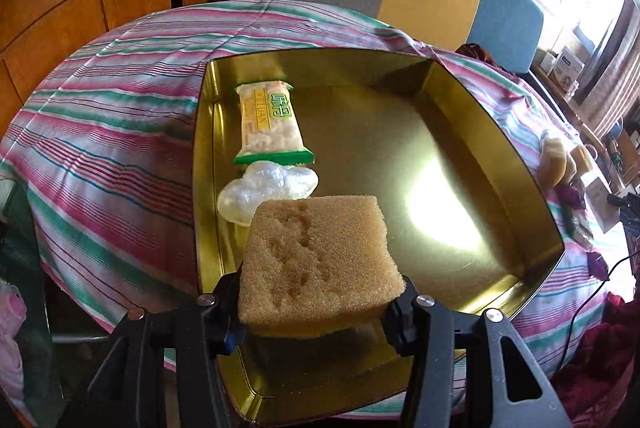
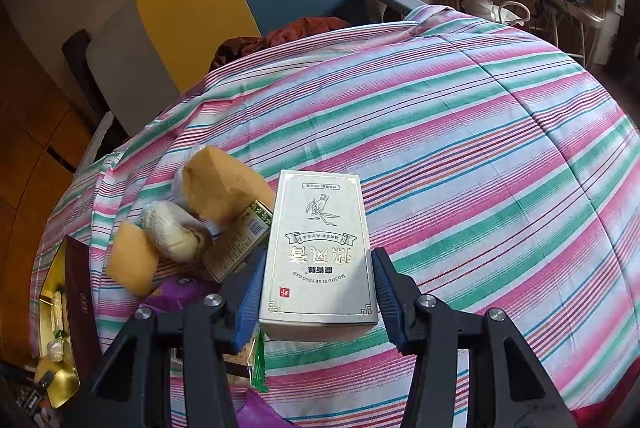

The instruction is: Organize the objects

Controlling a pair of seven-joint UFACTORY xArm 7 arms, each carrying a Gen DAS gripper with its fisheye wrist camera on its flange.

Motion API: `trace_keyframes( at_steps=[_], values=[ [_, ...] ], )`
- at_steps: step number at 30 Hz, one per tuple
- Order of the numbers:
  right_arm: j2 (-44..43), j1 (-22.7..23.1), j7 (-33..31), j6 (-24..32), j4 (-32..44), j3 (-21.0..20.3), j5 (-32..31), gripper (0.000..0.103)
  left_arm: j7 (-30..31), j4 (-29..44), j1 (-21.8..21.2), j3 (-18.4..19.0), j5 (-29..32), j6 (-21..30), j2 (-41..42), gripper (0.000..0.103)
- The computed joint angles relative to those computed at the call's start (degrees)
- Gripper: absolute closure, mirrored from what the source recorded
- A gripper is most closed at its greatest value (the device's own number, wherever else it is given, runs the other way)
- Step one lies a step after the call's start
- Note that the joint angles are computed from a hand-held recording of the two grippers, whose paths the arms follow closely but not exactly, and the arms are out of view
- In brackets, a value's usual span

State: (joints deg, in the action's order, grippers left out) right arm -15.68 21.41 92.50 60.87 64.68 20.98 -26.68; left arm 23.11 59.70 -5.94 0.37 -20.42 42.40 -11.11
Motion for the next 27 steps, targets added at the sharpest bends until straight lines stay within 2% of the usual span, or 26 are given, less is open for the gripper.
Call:
trace_keyframes(
  at_steps=[7,12,19,23,27],
  values=[
    [0.51,0.22,-0.17,1.01,0.36,-0.21,0.81,0.051,-4.17,-3.05,0.49,-1.92,8.46,-5.47,-1.59,0.046],
    [1.34,0.49,-0.34,3.33,1.73,0.07,0.21,0.051,-4.71,-4.99,0.02,-1.65,10.32,-9.16,-3.52,0.039],
    [3.22,2.05,1.61,8.46,5.95,1.30,-3.05,0.051,-4.02,-5.73,-0.51,-0.25,9.84,-10.90,-5.50,0.037],
    [6.96,4.23,2.38,11.88,12.38,2.60,-6.66,0.051,-3.57,-5.55,-0.58,0.55,8.55,-10.90,-5.87,0.036],
    [14.82,8.42,0.77,13.60,23.80,3.11,-12.72,0.051,-3.80,-5.27,-0.28,1.27,7.12,-10.88,-5.76,0.035]
  ],
)
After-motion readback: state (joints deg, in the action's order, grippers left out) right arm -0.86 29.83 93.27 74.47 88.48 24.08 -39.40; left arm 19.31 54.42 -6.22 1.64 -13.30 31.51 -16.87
